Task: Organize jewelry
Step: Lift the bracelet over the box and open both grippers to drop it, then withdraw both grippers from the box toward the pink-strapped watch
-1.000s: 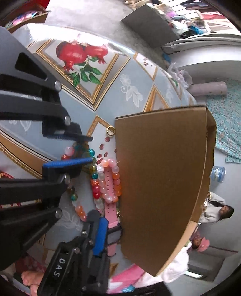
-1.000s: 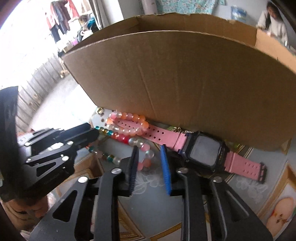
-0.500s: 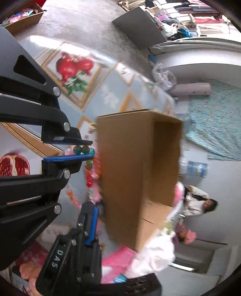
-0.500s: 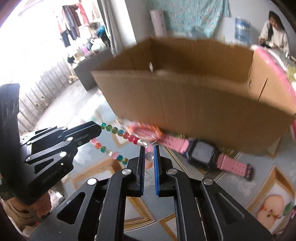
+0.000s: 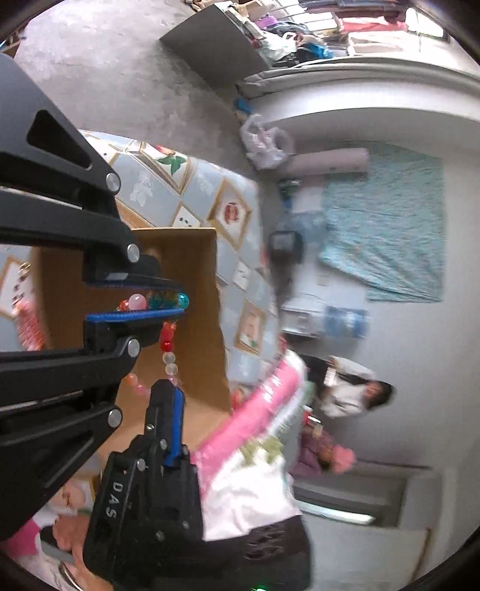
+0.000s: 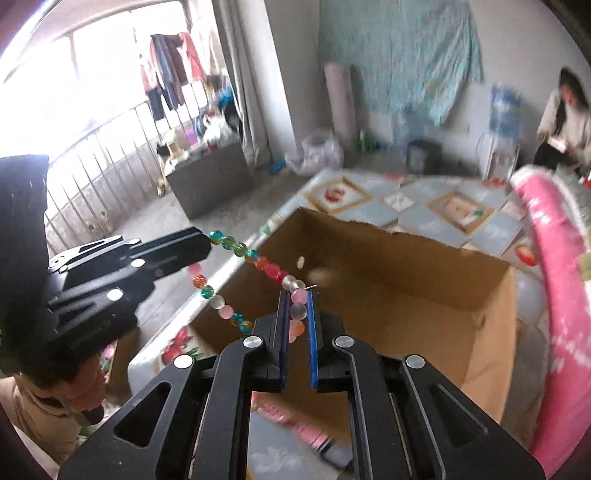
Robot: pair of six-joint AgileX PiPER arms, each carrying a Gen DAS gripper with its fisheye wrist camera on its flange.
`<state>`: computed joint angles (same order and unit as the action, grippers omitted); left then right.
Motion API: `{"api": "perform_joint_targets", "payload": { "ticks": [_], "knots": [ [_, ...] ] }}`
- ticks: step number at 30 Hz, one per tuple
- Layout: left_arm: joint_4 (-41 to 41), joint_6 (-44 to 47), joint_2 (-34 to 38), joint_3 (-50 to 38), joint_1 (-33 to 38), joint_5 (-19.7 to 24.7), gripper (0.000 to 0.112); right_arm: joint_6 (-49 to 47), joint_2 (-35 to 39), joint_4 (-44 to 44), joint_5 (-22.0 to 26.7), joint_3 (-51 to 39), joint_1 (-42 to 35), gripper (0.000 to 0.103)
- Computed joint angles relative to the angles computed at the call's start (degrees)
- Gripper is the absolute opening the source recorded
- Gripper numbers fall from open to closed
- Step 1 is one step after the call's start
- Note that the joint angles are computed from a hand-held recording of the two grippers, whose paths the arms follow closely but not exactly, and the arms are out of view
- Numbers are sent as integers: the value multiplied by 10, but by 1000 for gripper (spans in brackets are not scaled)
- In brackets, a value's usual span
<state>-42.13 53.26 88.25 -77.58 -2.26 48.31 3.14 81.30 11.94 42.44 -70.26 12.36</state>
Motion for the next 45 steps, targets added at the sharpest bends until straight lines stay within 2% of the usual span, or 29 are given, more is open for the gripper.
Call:
{"api": "perform_joint_targets", "payload": {
  "ticks": [2, 4, 7, 9, 11, 13, 17, 18, 20, 22, 25, 28, 33, 36, 45],
  "knots": [
    [90, -99, 72, -80, -43, 6, 9, -62, 84, 65, 61, -72, -48, 7],
    [147, -159, 131, -151, -69, 27, 9, -72, 148, 84, 95, -120, -64, 7],
    [217, -211, 200, -221, -96, 44, 10, -57, 221, 71, 123, -181, -70, 7],
    [243, -233, 233, -252, -101, 58, 10, -46, 245, 70, 131, -195, -71, 8],
    [248, -245, 246, -266, -101, 65, 12, -37, 256, 66, 127, -201, -70, 19],
    [230, -240, 241, -263, -89, 70, 28, -45, 239, 74, 119, -185, -77, 31],
    [159, -198, 182, -201, -53, 44, 36, -61, 164, 86, 80, -116, -84, 33],
    [142, -190, 161, -180, -41, 39, 42, -76, 147, 101, 69, -98, -91, 35],
    [87, -157, 119, -128, -2, 30, 54, -102, 81, 130, 50, -34, -100, 46],
    [41, -133, 85, -73, 41, 26, 60, -120, 15, 147, 50, 31, -97, 50],
    [42, -159, 92, -47, 78, 54, 61, -106, -10, 131, 66, 72, -77, 50],
    [9, -171, 132, -42, 108, 122, 61, -94, -17, 118, 65, 105, -62, 50],
    [-33, -141, 145, 7, 122, 181, 60, -163, -7, 211, 78, 139, -101, 50],
    [-38, -125, 115, 50, 121, 169, 59, -200, -7, 264, 93, 154, -132, 50],
    [-38, -110, 42, 132, 147, 174, 59, -197, -32, 266, 110, 175, -113, 46]
  ]
}}
